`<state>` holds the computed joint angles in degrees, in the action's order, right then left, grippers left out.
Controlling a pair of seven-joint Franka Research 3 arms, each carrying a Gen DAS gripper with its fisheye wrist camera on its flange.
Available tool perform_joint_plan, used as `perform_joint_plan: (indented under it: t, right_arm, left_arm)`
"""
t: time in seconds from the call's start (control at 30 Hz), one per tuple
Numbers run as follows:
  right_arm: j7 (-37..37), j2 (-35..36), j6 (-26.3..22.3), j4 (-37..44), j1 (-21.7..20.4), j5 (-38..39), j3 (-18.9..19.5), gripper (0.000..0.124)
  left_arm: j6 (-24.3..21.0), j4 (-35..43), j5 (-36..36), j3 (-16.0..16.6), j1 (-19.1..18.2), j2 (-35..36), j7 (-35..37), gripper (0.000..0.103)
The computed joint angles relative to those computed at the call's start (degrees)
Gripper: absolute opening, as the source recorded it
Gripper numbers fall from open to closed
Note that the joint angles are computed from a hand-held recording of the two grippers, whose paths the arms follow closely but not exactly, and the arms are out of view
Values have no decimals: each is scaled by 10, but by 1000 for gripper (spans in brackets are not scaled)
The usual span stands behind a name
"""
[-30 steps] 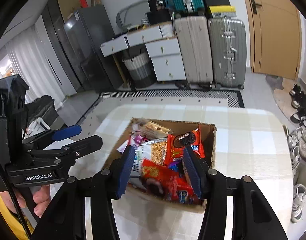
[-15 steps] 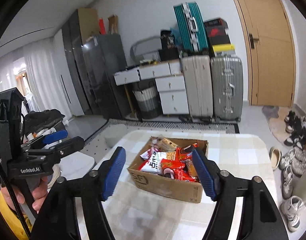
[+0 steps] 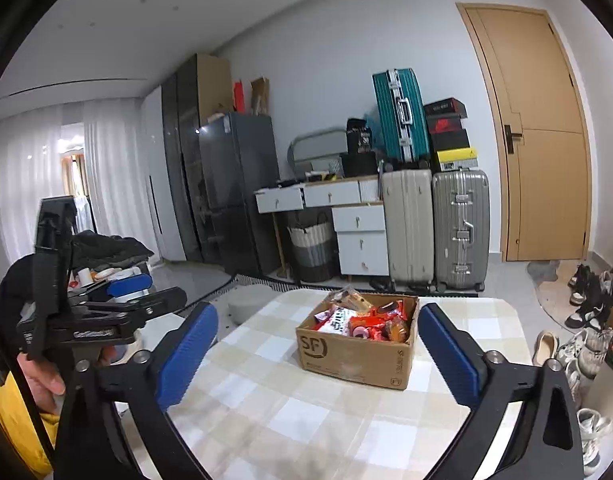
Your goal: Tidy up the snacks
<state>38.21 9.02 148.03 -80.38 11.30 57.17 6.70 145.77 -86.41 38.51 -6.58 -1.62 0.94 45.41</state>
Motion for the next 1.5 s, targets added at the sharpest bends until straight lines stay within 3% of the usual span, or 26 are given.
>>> perform_joint_plan:
  t: [0.07,0.27,0.53,0.9,1.0,1.13,1.27,1.37,1.5]
  right_arm:
    - [-25,-31,-4,-39,-5,31,1,102]
    - [-109,-95,44,-126,23,87,-15,102]
    - [-160,-96,88,-157,46,117,-28,102]
    - [-303,-43,132,-146,31,251,-20,102]
    - [-379,-15,167,-135,27,303,-9,102]
    - [-417,21,186,-122,20,332,1,102]
    - [-468,48,208,-105,14,391,11,102]
    - [-432,63,201,-92,11,360,10,102]
    - [-409,71,222,-85,11,339,20,102]
  left_arm:
    - [8,-38,8,0,2,-32,-20,102]
    - [13,-117,53,-19,21,-97,-71,102]
    - [33,-162,110,-35,46,-114,-125,102]
    - [61,-128,192,-14,45,-23,-198,102]
    - [69,-112,192,1,36,22,-202,102]
    - [60,-86,223,25,15,76,-243,102]
    - [73,-80,284,55,-4,113,-328,102]
    - [83,-80,346,74,-13,132,-399,102]
    - [88,-76,398,82,-18,144,-442,102]
